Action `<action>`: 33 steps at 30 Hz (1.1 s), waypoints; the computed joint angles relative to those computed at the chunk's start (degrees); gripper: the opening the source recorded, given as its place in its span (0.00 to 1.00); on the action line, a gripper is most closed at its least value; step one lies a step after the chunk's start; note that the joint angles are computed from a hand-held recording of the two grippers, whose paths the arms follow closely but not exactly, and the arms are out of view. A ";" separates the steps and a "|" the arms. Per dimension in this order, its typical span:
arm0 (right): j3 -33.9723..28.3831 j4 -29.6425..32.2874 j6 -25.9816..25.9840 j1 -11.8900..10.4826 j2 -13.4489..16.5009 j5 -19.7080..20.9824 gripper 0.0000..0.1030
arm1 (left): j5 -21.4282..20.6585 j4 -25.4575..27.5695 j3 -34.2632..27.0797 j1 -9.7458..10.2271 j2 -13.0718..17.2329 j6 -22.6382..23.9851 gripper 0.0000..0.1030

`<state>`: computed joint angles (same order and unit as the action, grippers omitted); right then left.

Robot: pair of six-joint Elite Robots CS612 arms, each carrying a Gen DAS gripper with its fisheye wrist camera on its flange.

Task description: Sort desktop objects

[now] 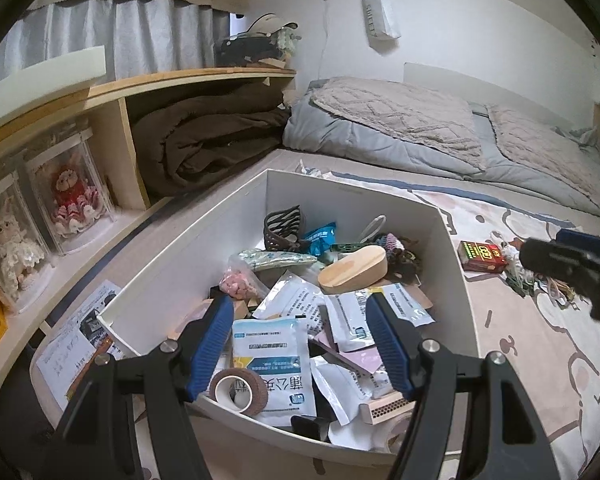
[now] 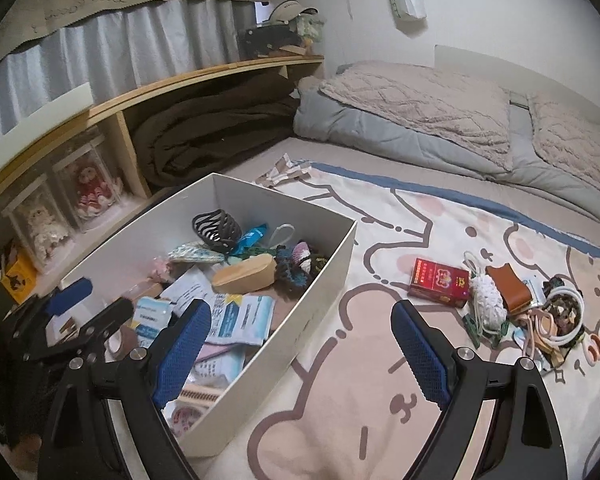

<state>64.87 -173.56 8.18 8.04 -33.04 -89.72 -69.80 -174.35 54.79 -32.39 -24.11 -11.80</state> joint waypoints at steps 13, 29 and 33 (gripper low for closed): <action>8.60 -10.50 -2.12 0.09 -3.33 -3.15 0.89 | 3.51 -3.13 2.30 -1.69 -1.37 4.02 0.73; 15.85 -19.80 -1.40 -0.34 -5.54 -5.98 1.00 | 3.87 -8.83 9.00 -3.84 -4.62 4.07 0.87; 17.50 -21.08 -0.96 -0.48 -6.19 -5.95 1.00 | 4.97 -10.80 10.95 -4.51 -5.43 5.02 0.99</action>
